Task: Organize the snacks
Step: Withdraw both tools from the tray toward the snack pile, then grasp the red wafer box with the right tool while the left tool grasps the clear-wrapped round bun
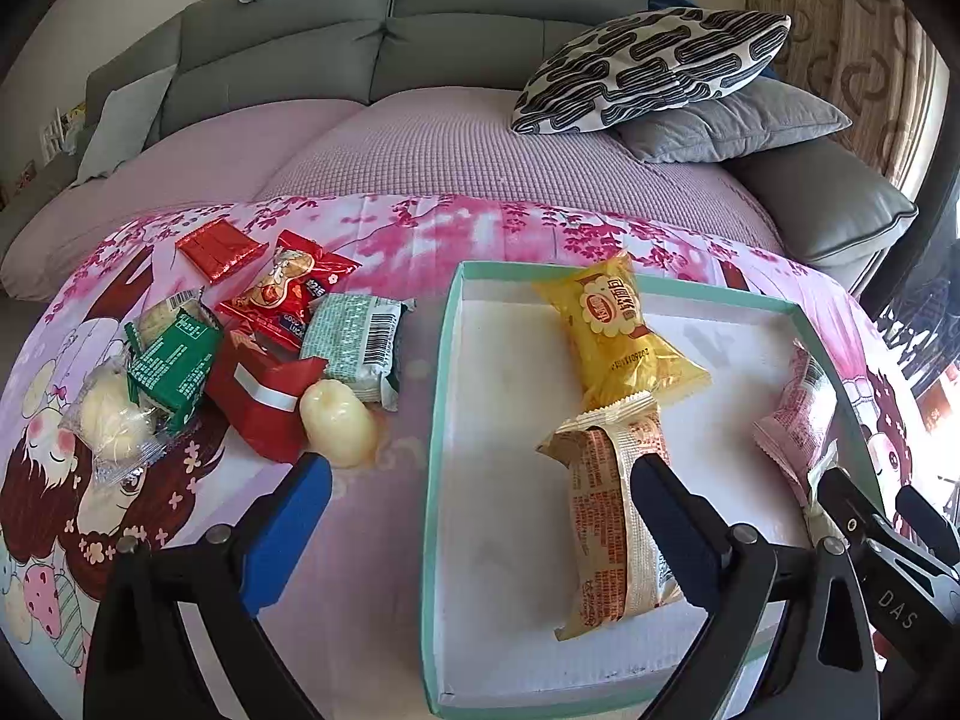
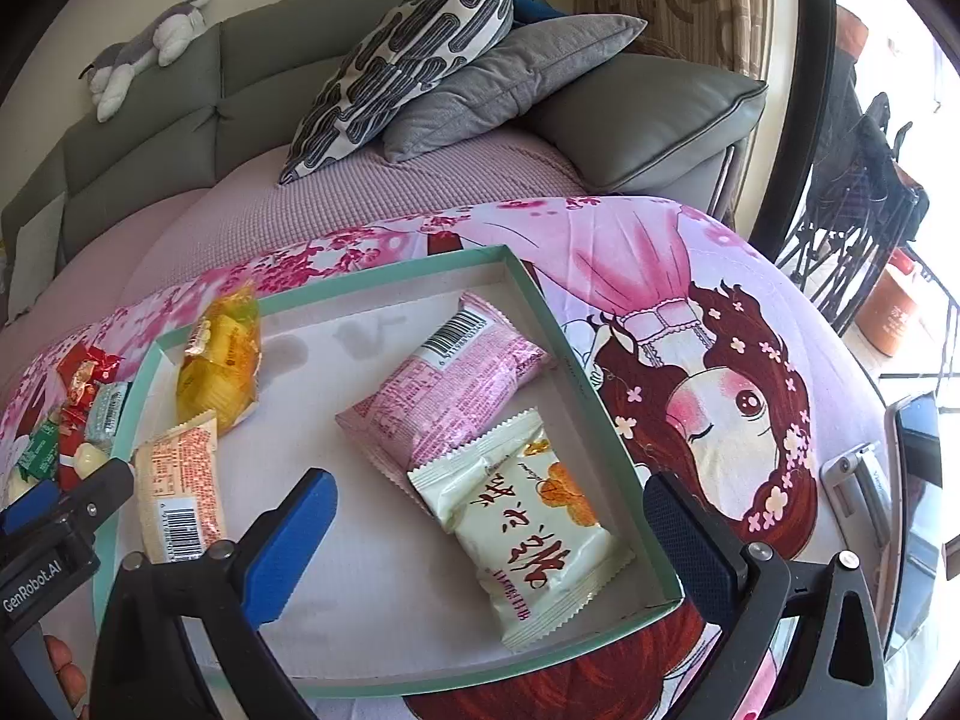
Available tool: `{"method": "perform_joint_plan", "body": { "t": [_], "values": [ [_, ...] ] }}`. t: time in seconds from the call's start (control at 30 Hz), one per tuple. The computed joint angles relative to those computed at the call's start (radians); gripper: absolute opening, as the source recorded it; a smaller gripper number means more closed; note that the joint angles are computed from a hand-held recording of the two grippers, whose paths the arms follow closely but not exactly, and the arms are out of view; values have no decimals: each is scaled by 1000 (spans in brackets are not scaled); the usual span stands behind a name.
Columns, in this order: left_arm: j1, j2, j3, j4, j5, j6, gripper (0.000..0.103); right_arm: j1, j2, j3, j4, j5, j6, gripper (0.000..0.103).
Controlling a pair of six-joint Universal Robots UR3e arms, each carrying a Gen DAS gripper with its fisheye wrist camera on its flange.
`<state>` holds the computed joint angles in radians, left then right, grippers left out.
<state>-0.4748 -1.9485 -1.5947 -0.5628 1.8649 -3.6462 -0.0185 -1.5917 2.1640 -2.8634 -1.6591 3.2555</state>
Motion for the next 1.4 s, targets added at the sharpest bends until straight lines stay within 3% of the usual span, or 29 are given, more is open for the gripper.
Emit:
{"method": "perform_joint_plan", "body": {
  "t": [0.13, 0.4, 0.63, 1.17, 1.27, 1.4],
  "values": [
    [32, 47, -50, 14, -12, -1, 100, 52, 31, -44, 17, 21, 8, 103],
    [121, 194, -148, -92, 106, -17, 100, 207, 133, -166, 25, 14, 17, 103],
    [262, 350, -294, -100, 115, -22, 100, 324, 235, -290, 46, 13, 51, 103],
    [537, 469, -461, 41, -81, 135, 100, 498, 455, -531, 53, -25, 78, 103],
    [564, 447, -456, 38, -115, 185, 100, 534, 494, -585, 60, -49, 65, 99],
    [595, 423, -461, 63, -171, 233, 100, 556, 545, -653, 95, -51, 50, 83]
  ]
}}
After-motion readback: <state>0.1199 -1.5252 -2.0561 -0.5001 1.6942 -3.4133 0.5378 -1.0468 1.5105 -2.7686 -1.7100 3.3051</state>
